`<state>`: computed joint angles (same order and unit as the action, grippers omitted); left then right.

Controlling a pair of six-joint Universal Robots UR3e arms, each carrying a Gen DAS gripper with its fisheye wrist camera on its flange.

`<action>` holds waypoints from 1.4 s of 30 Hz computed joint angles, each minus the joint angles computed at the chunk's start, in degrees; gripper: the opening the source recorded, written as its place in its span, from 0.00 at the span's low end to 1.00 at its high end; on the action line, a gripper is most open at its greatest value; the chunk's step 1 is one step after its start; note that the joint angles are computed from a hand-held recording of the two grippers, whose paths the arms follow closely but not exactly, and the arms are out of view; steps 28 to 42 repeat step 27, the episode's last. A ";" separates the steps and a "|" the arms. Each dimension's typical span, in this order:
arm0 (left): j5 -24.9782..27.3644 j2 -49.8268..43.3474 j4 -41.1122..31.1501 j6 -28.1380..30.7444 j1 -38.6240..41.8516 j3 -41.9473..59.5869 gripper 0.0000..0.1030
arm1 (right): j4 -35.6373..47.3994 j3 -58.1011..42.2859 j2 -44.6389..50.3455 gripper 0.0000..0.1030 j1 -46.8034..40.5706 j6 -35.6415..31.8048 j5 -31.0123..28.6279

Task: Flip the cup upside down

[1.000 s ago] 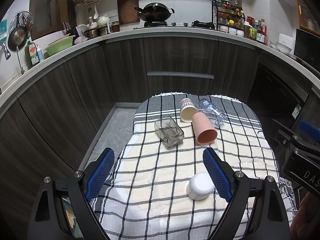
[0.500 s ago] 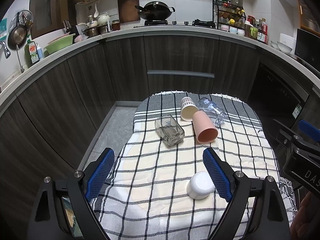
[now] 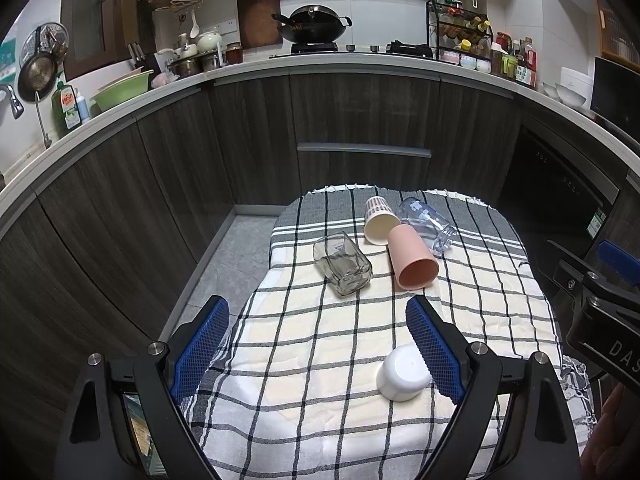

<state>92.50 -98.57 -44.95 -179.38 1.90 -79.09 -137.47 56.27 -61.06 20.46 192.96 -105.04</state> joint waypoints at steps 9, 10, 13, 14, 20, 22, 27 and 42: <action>1.58 -0.03 0.28 -0.14 -0.41 0.20 0.90 | -0.10 0.19 -0.11 0.91 -0.17 -0.14 0.22; 1.57 0.05 0.25 -0.21 -0.33 0.16 0.90 | -0.11 0.17 -0.11 0.91 -0.17 -0.14 0.23; 1.60 0.09 -0.10 -0.24 -0.27 0.20 0.90 | 0.03 0.12 -0.14 0.91 -0.22 -0.10 0.31; 1.57 0.10 -0.27 -0.26 -0.20 0.25 0.90 | 0.05 0.11 -0.14 0.91 -0.23 -0.16 0.29; 0.94 0.04 -0.26 -0.90 0.04 0.31 0.90 | 0.04 0.10 -0.16 0.91 -0.21 -0.25 0.25; 0.83 0.10 -0.26 -1.11 0.04 0.23 0.92 | 0.16 0.01 -0.16 0.91 -0.19 -0.16 0.24; 1.13 0.05 -0.41 -1.46 0.08 -0.06 0.94 | 0.21 -0.07 -0.13 0.91 -0.25 -0.20 0.30; 1.13 0.05 -0.41 -1.46 0.08 -0.06 0.94 | 0.21 -0.07 -0.13 0.91 -0.25 -0.20 0.30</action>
